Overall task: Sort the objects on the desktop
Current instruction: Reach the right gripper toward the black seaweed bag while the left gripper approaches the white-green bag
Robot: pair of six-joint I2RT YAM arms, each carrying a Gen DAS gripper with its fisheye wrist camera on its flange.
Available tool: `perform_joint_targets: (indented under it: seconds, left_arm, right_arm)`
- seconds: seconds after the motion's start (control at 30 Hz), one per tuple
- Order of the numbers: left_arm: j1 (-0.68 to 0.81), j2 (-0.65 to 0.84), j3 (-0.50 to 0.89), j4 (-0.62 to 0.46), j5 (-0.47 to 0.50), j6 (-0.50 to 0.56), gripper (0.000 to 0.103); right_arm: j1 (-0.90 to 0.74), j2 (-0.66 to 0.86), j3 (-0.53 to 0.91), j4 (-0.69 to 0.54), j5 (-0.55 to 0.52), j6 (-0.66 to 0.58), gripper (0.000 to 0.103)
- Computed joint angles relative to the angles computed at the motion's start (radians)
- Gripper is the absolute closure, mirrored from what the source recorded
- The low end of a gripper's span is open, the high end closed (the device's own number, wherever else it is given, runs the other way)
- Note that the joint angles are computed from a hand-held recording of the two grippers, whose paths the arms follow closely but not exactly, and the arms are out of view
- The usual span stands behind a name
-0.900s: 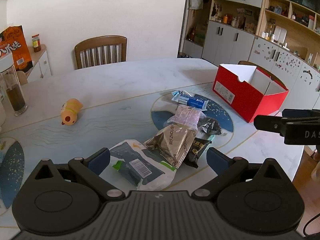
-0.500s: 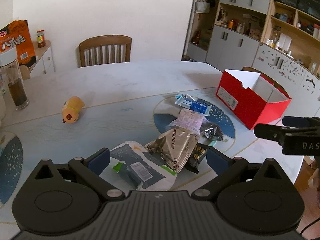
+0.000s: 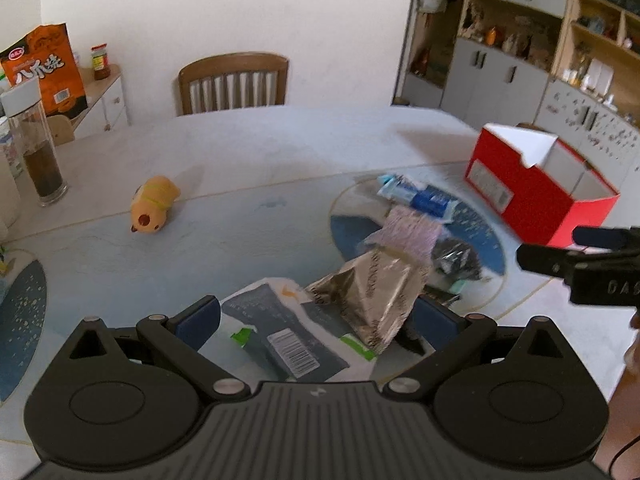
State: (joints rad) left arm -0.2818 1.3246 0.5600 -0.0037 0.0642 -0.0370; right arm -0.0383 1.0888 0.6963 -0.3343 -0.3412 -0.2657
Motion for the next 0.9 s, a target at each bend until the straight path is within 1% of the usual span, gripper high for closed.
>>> perform_joint_targets:
  seconds: [0.1,0.27,0.47,0.53,0.67,0.77,0.9]
  left_arm:
    - [-0.019,0.054,0.018,0.008,-0.049,-0.019,0.000]
    - [-0.036,0.124,0.040,0.017,-0.087,-0.047,0.000]
    - [-0.038,0.197,0.062,0.016,-0.127,-0.124,0.000]
    - [-0.045,0.216,0.068,0.016,-0.155,-0.149,0.000]
    - [-0.048,0.252,0.077,0.025,-0.168,-0.163,0.000]
    - [-0.043,0.271,0.081,0.034,-0.157,-0.169,0.001]
    - [-0.033,0.283,0.083,0.046,-0.141,-0.178,0.001]
  right_arm:
    - [-0.003,0.066,0.020,0.024,-0.009,-0.015,0.003]
    - [-0.003,0.156,0.043,0.064,-0.026,-0.038,0.004]
    - [0.014,0.251,0.071,0.111,-0.021,-0.065,0.007]
    - [0.019,0.284,0.082,0.125,-0.015,-0.067,0.007]
    - [0.026,0.353,0.110,0.139,-0.008,-0.061,0.009]
    - [0.035,0.401,0.123,0.157,0.011,-0.074,0.011]
    - [0.037,0.442,0.142,0.151,0.016,-0.079,0.011]
